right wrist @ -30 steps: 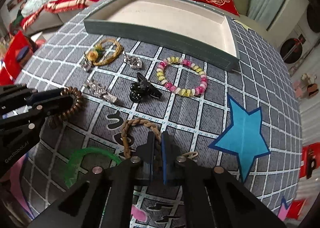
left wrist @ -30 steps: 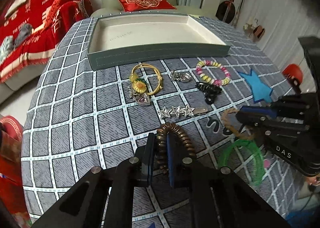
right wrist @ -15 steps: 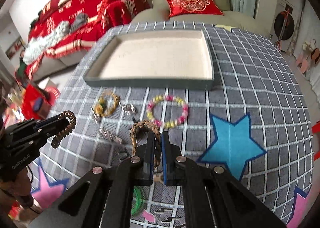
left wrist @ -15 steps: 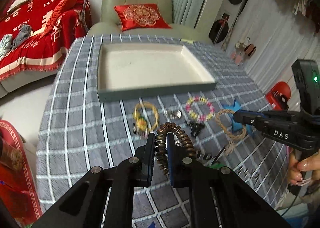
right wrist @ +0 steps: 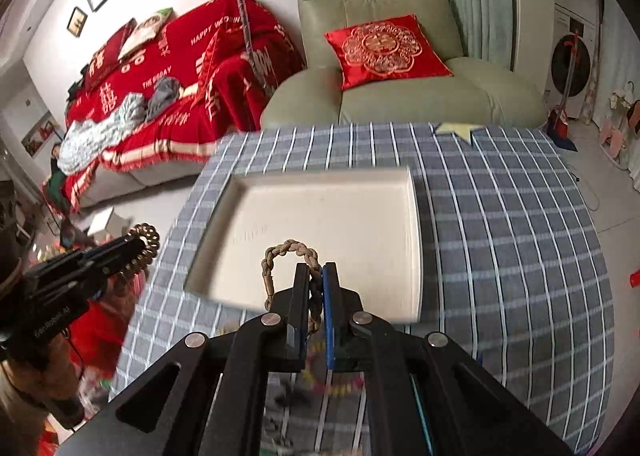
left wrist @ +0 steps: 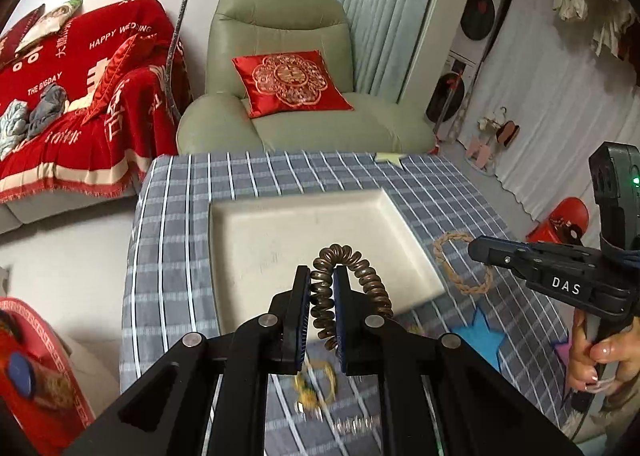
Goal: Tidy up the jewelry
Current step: 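Carry both bracelets into the white tray and open both tools to release them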
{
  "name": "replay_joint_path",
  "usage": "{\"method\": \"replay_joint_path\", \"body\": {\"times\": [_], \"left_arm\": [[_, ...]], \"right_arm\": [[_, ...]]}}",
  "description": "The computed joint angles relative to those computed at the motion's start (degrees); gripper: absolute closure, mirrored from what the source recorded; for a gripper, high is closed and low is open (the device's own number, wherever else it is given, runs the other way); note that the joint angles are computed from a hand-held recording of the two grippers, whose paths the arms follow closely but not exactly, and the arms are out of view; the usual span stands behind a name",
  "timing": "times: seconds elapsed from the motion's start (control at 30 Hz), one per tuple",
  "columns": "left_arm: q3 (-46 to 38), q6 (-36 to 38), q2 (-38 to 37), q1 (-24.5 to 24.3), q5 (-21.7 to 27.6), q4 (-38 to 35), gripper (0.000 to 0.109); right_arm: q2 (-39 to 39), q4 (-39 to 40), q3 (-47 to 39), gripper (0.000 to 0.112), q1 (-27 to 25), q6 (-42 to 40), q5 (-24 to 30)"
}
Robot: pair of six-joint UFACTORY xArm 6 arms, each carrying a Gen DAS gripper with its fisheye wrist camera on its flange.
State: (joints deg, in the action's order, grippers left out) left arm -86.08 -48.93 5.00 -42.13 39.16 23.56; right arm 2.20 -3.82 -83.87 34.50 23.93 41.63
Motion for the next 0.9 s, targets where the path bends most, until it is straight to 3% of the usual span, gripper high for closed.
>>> {"method": "replay_joint_path", "body": {"times": [0.4,0.6,0.9], "left_arm": [[-23.79,5.95,22.75,5.25,5.35,-6.07,0.081],[-29.65,6.93,30.46,5.58,7.87,-5.04,0.081],[-34.55,7.17,35.73,5.38,11.94,-2.75,0.081]], "right_arm": [[19.20,5.24,-17.83,0.105,-4.59,-0.56,1.48],[26.27,4.78,-22.63,0.105,-5.89,1.21,1.47],[31.74,3.04,-26.04,0.105,-6.20,2.39,2.85]]}}
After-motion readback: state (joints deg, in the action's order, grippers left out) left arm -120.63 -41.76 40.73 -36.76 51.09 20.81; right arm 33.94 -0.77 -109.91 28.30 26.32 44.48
